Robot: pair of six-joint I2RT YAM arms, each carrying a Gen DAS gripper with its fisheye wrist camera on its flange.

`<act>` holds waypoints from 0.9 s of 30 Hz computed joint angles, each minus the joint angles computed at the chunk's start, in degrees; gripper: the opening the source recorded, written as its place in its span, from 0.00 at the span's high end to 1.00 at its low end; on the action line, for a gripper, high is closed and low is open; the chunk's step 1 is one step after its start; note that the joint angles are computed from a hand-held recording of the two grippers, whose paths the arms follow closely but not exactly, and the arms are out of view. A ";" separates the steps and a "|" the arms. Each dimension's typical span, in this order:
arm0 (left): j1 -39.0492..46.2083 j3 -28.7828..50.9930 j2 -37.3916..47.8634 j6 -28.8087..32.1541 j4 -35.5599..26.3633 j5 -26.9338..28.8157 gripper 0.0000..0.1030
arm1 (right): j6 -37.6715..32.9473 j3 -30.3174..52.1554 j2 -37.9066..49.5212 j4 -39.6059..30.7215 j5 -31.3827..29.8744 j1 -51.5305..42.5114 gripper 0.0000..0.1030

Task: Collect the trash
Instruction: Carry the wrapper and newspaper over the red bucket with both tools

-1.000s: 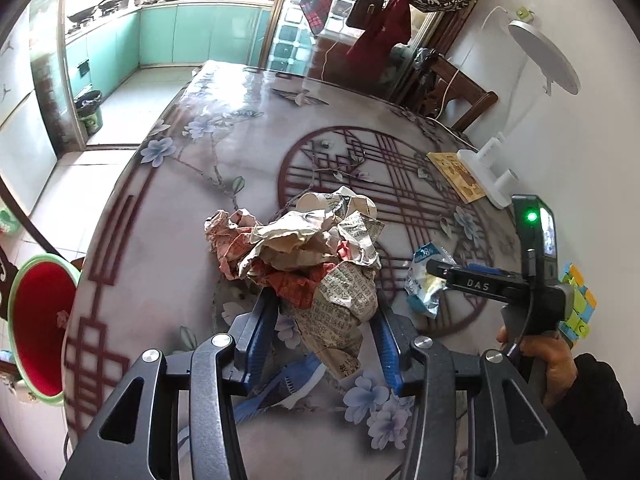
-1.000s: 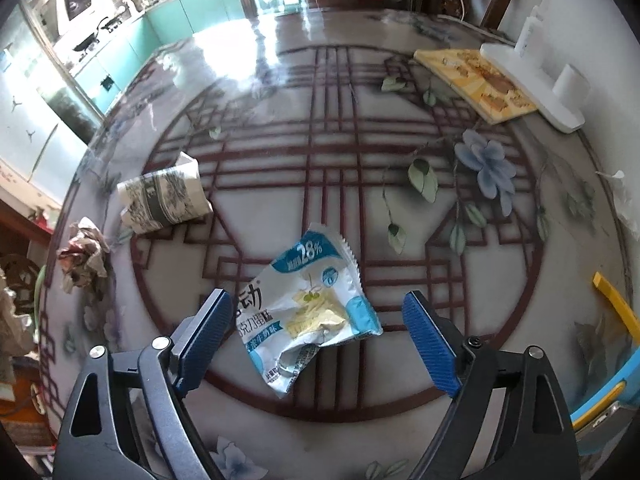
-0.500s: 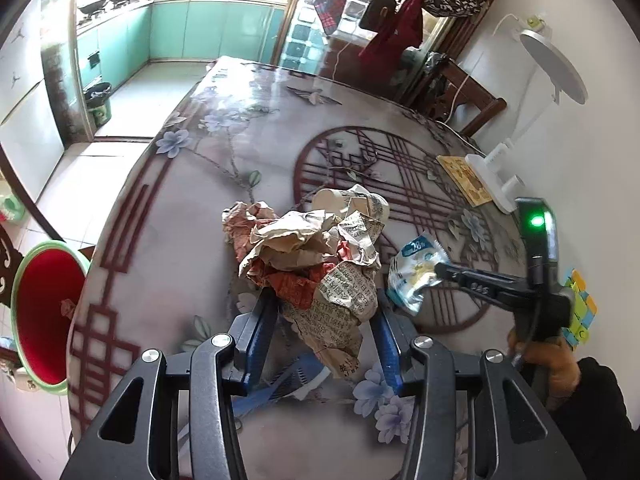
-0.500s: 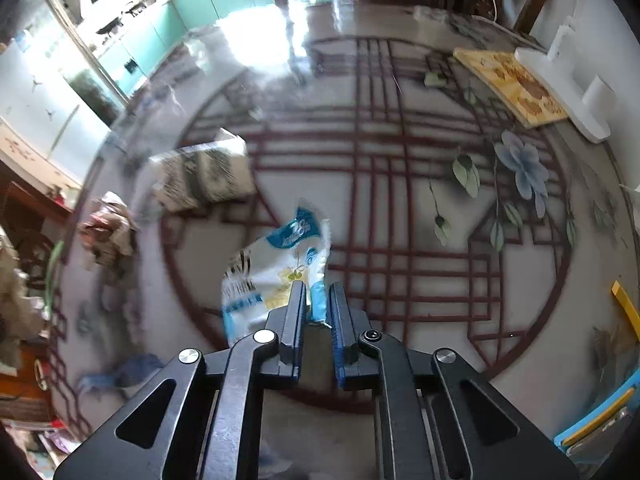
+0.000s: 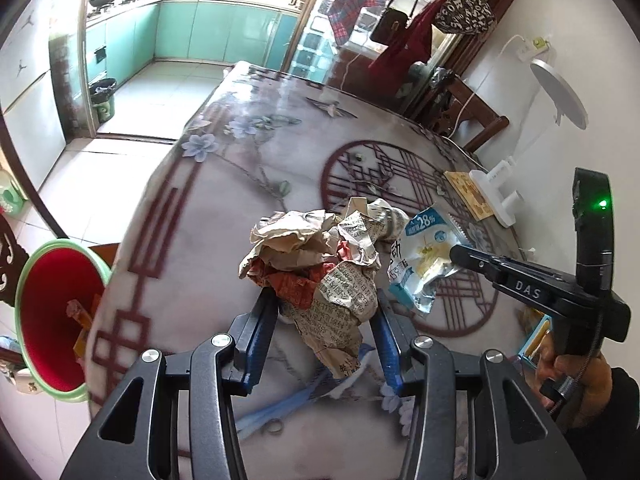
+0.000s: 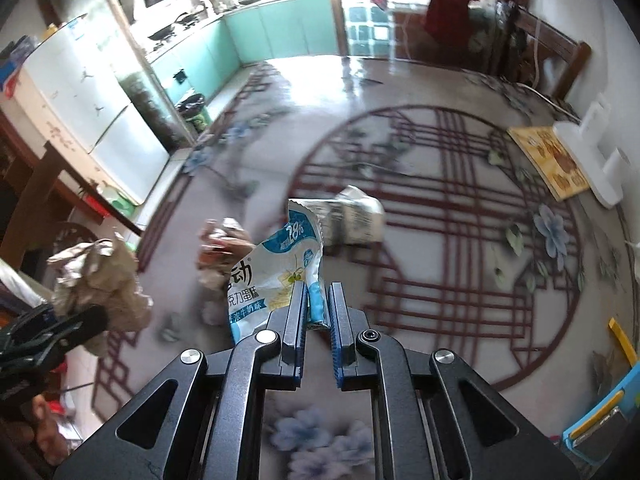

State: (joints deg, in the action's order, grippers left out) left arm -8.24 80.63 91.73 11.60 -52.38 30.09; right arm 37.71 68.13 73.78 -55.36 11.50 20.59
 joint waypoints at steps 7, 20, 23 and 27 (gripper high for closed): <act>8.84 4.32 3.91 5.53 -3.49 1.96 0.57 | 3.89 10.63 9.72 -1.73 4.02 8.46 0.90; 23.36 15.43 15.17 12.93 -8.44 4.37 0.57 | 4.88 29.50 26.83 -3.46 5.83 15.89 0.90; 26.07 18.48 18.07 14.11 -9.52 4.49 0.57 | 4.25 34.30 30.80 -4.13 5.59 16.79 0.90; 29.00 22.61 21.76 14.66 -10.78 4.15 0.57 | 3.20 41.75 36.70 -5.43 4.96 18.02 0.90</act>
